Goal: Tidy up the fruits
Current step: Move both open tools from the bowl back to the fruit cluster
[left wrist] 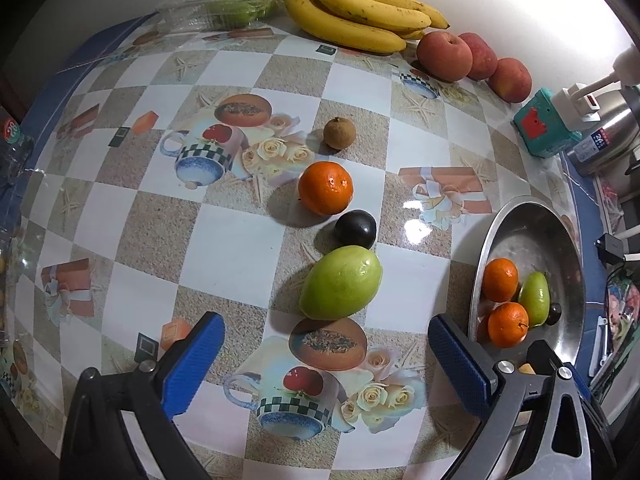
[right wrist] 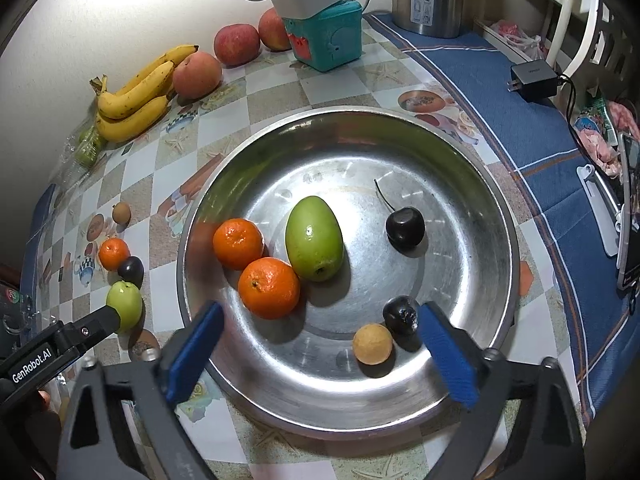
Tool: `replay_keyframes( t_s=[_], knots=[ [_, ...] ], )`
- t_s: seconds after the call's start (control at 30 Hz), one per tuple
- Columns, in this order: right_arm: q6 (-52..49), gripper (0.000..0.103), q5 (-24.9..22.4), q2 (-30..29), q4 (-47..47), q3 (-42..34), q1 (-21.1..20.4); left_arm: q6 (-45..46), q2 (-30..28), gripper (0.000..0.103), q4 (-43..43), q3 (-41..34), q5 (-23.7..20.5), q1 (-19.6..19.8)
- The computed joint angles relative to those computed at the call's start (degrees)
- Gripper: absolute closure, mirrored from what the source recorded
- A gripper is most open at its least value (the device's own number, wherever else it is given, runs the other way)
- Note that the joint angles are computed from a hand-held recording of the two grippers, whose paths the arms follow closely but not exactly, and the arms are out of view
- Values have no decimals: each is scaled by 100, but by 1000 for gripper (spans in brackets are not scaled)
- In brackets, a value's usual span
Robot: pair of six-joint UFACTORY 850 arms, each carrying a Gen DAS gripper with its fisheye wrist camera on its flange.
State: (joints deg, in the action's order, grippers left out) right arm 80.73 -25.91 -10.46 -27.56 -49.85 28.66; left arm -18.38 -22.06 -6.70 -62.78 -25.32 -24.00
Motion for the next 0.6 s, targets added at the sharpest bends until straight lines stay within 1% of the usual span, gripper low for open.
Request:
replay_keyframes(
  t_s=[0.17,0.23,0.6],
  knots=[
    [209,5,-24,12,-269,5,25,-195,23,0,225,25,49,-9],
    [321,0,-95,10,-407,-9,52,-163,30,0,198,35,77,-1],
    [476,0,-52,31,-614,17,76,-114,54,0,248,58,144,-22]
  ],
)
